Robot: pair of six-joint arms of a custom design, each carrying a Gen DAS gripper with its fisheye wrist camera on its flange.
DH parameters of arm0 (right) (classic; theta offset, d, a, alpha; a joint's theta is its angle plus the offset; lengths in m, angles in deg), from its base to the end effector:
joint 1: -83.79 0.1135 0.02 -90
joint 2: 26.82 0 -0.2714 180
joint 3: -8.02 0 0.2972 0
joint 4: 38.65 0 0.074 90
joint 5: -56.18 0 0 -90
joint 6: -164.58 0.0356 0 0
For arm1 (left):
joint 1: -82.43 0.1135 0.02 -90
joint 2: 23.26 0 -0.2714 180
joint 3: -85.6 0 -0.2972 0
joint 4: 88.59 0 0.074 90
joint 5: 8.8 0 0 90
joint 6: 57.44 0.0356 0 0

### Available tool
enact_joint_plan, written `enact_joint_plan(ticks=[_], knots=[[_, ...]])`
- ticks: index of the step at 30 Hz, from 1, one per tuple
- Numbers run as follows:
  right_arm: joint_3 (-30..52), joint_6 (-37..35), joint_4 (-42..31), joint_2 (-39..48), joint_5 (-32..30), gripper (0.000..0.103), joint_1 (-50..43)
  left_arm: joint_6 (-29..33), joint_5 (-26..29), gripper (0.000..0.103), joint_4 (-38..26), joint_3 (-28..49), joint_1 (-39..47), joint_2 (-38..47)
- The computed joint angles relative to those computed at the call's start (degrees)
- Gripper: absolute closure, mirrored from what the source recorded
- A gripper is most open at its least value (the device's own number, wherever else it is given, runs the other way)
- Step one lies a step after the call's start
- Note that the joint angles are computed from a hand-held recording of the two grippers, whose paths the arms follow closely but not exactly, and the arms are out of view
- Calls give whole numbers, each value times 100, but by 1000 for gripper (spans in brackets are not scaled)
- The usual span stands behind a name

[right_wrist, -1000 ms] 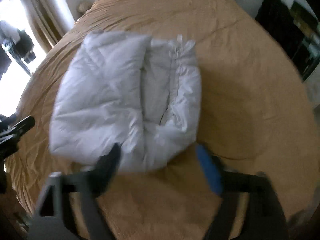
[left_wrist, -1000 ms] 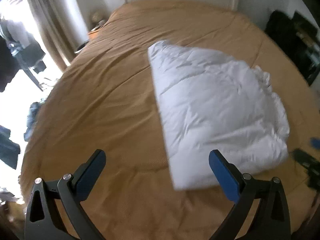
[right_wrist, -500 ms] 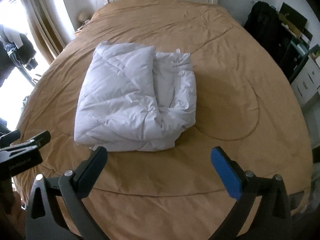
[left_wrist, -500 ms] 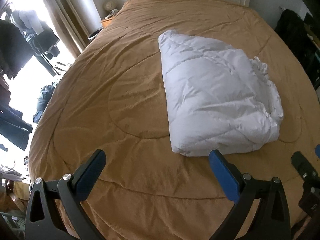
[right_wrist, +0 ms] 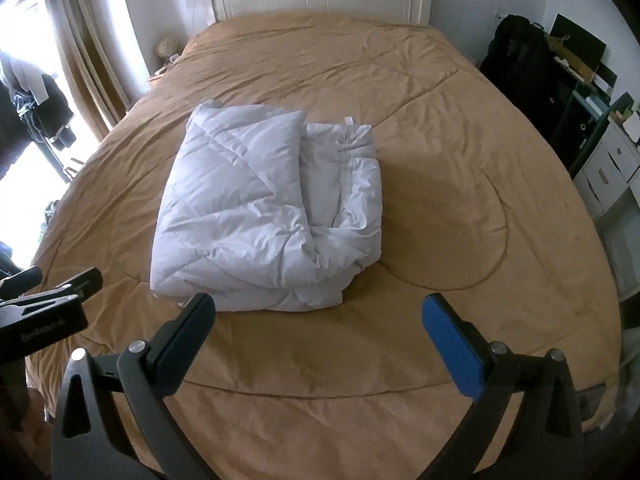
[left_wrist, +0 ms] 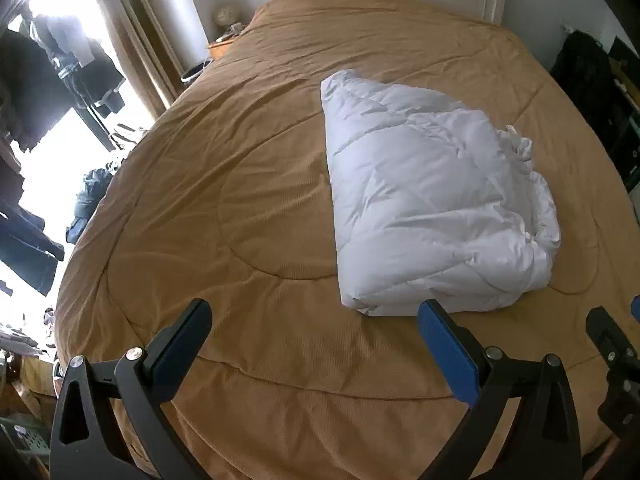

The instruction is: Fold large clothes

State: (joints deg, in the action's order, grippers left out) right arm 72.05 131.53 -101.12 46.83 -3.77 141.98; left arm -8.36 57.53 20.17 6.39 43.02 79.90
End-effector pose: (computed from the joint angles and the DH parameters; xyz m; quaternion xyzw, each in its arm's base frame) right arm 0.1569 0.2191 0.2245 0.0300 0.9544 -0.0104 0.2968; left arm 0.3249 -0.2485 0.2632 -0.0420 0.9683 0.0651 0.2375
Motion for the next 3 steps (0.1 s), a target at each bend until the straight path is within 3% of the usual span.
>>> enact_joint_plan(ticks=[3], knots=[[58,-25,24,107,-10,0,51,-42,55,1,48,-70,60,-66]])
